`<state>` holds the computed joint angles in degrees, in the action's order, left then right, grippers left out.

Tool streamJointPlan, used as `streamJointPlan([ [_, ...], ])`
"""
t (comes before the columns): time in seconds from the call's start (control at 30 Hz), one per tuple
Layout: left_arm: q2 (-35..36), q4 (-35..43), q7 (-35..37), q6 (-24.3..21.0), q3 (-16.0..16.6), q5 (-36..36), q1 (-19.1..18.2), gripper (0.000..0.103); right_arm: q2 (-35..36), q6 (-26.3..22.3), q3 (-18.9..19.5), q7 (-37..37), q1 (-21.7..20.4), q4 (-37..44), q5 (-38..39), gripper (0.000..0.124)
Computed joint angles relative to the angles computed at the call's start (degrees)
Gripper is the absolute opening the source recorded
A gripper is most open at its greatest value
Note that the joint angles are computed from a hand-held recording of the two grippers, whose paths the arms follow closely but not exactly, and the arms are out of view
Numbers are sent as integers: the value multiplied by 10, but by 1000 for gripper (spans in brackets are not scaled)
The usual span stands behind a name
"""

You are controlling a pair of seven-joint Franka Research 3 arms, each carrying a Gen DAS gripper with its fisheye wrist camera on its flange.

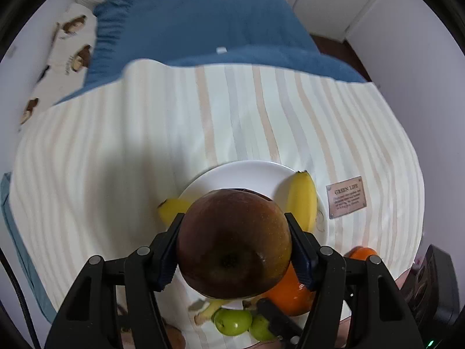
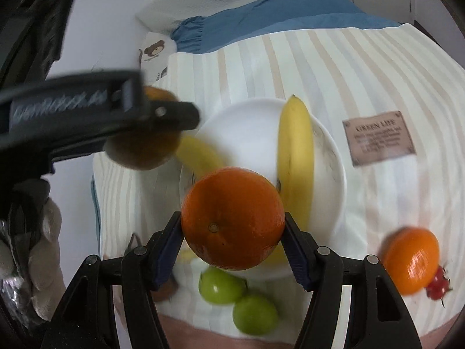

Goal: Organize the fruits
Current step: 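Place the pear and orange onto the plate between the bananas, open both grippers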

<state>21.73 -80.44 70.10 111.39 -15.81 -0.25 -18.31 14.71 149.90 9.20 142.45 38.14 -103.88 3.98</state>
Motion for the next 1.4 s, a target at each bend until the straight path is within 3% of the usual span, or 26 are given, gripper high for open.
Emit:
streamJointPlan([
  [0.13,67,71,13,-47,-4,-21,3,63,36,-15,-6,9,1,37,5,68],
  [0.27,94,93,18,-77,-7,-40,5,63,59,-19,-7,7,1,63,15,68],
  [0.57,116,118,14,-103,-2,-26,-7,65,125,-82,-15,3,14,158,26,69],
  [1.0,76,69,4,-61,-1,-18,-5,66,109,-112,-22,27,21,158,9,71],
  [1.4,-59,-105,-16,34,3,-26,21,66,74,-141,-24,42,20,136,-26,73],
])
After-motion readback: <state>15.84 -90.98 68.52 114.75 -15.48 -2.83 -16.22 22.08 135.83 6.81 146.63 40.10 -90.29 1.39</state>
